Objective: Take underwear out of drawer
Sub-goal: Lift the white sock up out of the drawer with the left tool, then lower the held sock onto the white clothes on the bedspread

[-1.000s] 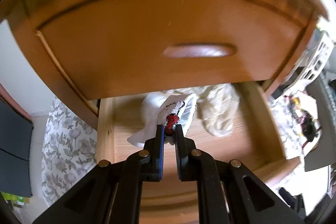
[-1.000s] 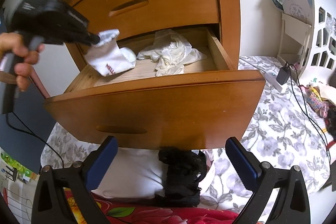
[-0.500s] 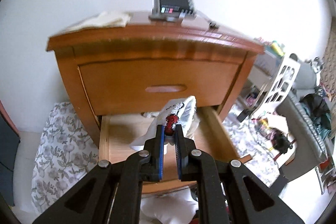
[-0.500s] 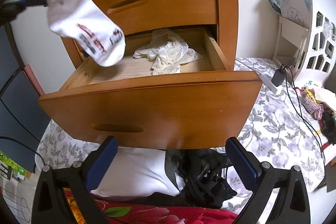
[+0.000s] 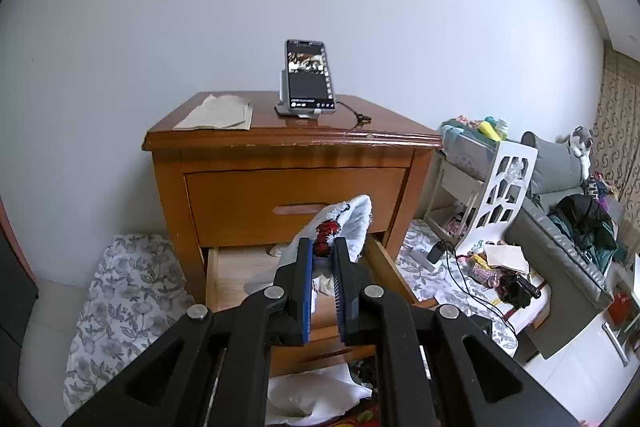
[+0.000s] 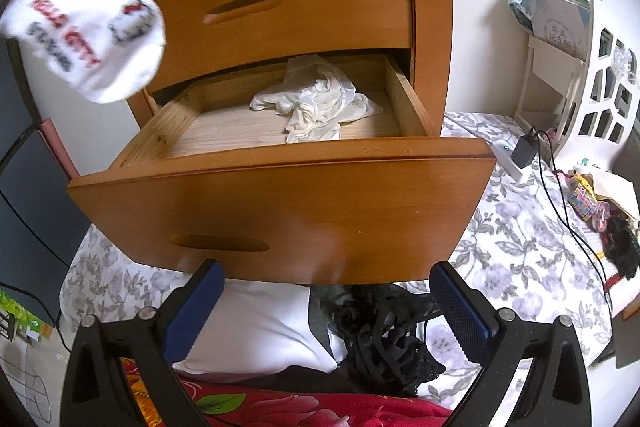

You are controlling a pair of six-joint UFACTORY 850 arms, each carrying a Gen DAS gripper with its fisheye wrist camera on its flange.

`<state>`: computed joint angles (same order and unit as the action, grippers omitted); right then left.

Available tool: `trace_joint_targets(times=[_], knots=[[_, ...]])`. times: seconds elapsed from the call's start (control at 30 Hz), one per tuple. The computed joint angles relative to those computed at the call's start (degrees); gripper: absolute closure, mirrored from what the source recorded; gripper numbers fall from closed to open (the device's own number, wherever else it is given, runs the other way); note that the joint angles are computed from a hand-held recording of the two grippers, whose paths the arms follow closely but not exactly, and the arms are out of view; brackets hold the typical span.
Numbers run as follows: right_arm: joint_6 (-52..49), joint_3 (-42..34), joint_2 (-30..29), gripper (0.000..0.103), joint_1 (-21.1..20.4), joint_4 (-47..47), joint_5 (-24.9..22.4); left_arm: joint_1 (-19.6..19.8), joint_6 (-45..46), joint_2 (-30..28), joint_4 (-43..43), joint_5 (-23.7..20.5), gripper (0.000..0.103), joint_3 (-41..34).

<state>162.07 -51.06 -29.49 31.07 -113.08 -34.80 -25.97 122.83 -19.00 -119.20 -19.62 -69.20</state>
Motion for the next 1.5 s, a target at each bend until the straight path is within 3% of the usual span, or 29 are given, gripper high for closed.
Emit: trace_joint_targets(times=[0.17, 0.4, 0.73, 0.97, 1.37, 1.5], knots=[[-0.71, -0.1, -0.02, 0.0, 0.1, 0.87, -0.2, -0.15, -0.36, 0.93, 1.45, -0.67, 0.093, 2.24], [-0.92, -0.09, -0.01, 0.0, 0.19, 1.3, -0.33, -0.9, -12.5, -2.12, 13.82, -0.17, 0.093, 2.31], [-0.11, -0.04, 0.02, 0.0, 0.03, 0.85, -0.17, -2.44, -37.85, -10.04, 37.66, -0.89, 0.093, 0.06], [0.8, 0.47, 0.35, 0.0, 0.22, 1.14, -0.87, -1.87, -58.62, -17.66, 54.82, -4.23, 0.093, -4.01], [-0.67, 0.16, 0.21, 0.0, 0.35, 2.77, -0.94, -2.57, -73.36, -25.32, 68.11, -8.41, 0.092, -9.66], [-1.41, -0.07, 0.09, 0.0, 0.3, 3.45, -0.7, -2.62, -75.58, -26.61, 68.87, -9.12, 0.091, -10.72]])
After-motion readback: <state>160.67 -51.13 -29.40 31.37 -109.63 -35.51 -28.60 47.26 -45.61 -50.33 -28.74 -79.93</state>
